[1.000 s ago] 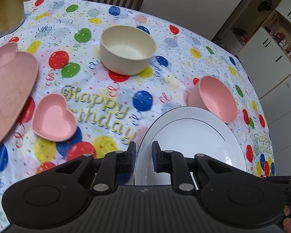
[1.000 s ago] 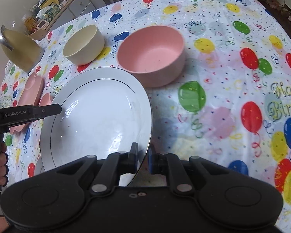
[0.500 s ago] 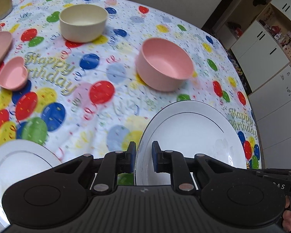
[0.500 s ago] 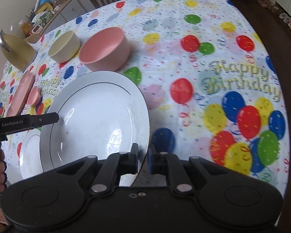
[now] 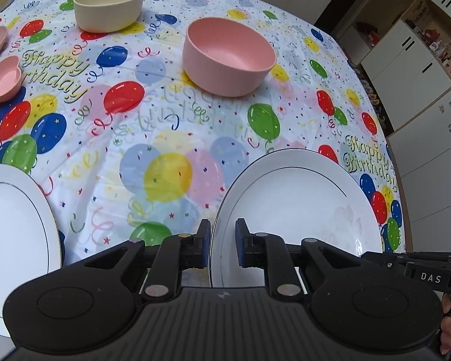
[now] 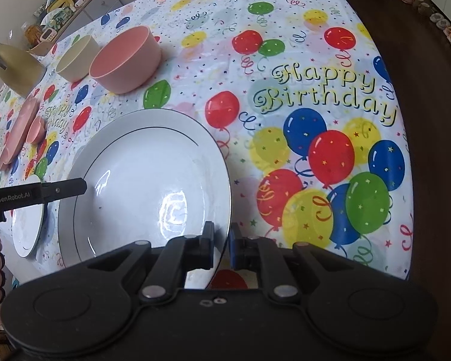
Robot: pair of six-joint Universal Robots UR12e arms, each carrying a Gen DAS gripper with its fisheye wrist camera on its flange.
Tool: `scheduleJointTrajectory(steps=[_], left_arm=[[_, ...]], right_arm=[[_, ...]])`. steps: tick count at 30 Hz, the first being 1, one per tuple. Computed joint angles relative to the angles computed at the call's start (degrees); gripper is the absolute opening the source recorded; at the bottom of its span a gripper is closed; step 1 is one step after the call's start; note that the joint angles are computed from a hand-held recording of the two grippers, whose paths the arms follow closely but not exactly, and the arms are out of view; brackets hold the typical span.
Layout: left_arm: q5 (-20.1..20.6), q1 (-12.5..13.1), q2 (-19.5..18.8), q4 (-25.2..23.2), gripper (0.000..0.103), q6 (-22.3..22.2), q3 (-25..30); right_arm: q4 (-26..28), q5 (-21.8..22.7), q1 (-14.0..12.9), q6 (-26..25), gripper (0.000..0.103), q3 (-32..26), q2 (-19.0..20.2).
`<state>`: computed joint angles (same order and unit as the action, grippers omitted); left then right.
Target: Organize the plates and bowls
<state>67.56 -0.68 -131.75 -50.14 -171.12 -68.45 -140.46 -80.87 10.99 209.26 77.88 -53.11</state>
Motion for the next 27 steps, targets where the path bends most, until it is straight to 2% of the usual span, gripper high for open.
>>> scheduleJointTrajectory(steps=[14,21,27], left_arm=[[0.25,0.11,0.36,1.87,0.016,-0.75,-1.42],[1.55,0.07,1.11,4.32,0.016,-1.19,-2.66],[3.22,-0.08,2.42,6.83,0.017,0.29,-4.52]], right_arm=[[1.28,-0.71,0.23,0.51,0.009,-0.45,0.23],[2.15,-3.91,0.72,0.22,0.010,-0.60,-0.30],[1.94,-8.10,1.57,-1.24,0.011,-0.38,-1.15]])
